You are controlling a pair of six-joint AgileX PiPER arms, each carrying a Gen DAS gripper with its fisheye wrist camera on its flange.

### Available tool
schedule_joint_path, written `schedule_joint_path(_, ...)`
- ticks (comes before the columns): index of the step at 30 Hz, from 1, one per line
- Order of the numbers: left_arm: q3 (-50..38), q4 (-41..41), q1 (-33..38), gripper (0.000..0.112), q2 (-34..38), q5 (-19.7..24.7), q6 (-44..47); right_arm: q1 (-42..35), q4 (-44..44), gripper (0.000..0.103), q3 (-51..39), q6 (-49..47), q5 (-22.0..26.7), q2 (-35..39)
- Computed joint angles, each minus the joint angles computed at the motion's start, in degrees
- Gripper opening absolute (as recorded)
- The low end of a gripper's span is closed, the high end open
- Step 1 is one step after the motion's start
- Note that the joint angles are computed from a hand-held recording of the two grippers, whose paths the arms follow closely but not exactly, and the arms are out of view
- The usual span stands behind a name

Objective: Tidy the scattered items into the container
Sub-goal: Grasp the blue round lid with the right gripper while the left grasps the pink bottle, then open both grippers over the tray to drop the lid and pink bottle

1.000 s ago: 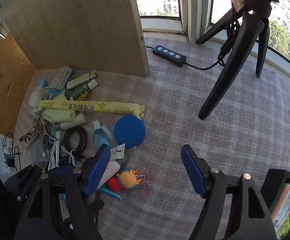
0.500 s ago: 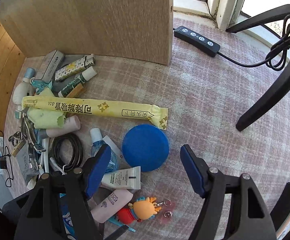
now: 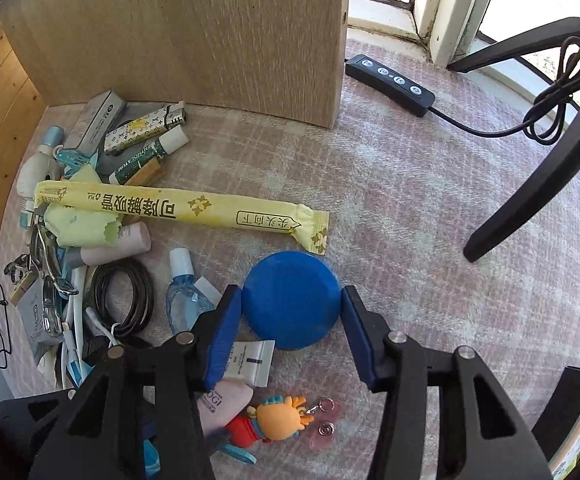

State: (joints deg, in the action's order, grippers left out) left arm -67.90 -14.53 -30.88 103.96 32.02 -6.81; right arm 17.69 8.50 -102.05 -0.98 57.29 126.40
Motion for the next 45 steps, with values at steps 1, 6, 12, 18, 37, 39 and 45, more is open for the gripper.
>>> schedule_joint_path(1, 0.3, 0.4, -0.1, 0.019, -0.4, -0.1, -0.4, -0.3, 0.0, 0.049, 0.8, 0.0, -0.5, -0.6)
schedule_joint_path(6, 2.4, 1.3, -0.4, 0.019, -3.7, -0.8, -2.0, -2.8, 1.7, 0.049, 4.9, -1.7, -2.3, -4.5)
schedule_joint_path(12, 2.8, 2.1, -1.1, 0.019, -6.9, -0.2, -2.5, -7.8, 4.9, 0.049, 10.9, -5.7, -3.5, -11.0)
schedule_joint_path(18, 2.3, 3.7, -4.6, 0.019, -9.0, -0.4, -5.0, -13.6, 6.8, 0.049, 17.4, -9.8, -5.0, -17.9)
schedule_joint_path(37, -23.6, 1.6, -26.5, 0.019, 1.5, 9.0, -3.6, -57.2, 12.1, 0.049, 33.3, -32.7, 0.8, -41.0)
schedule_joint_path(39, -27.4, 1.9, -28.9, 0.019, 3.7, 10.4, -3.7, -61.5, 12.3, 0.049, 32.2, -34.4, 1.6, -40.6)
schedule_joint_path(45, -38.1, 2.4, -34.2, 0.019, 9.6, 15.1, -3.4, -69.8, 13.0, 0.049, 30.4, -37.6, 2.7, -39.0)
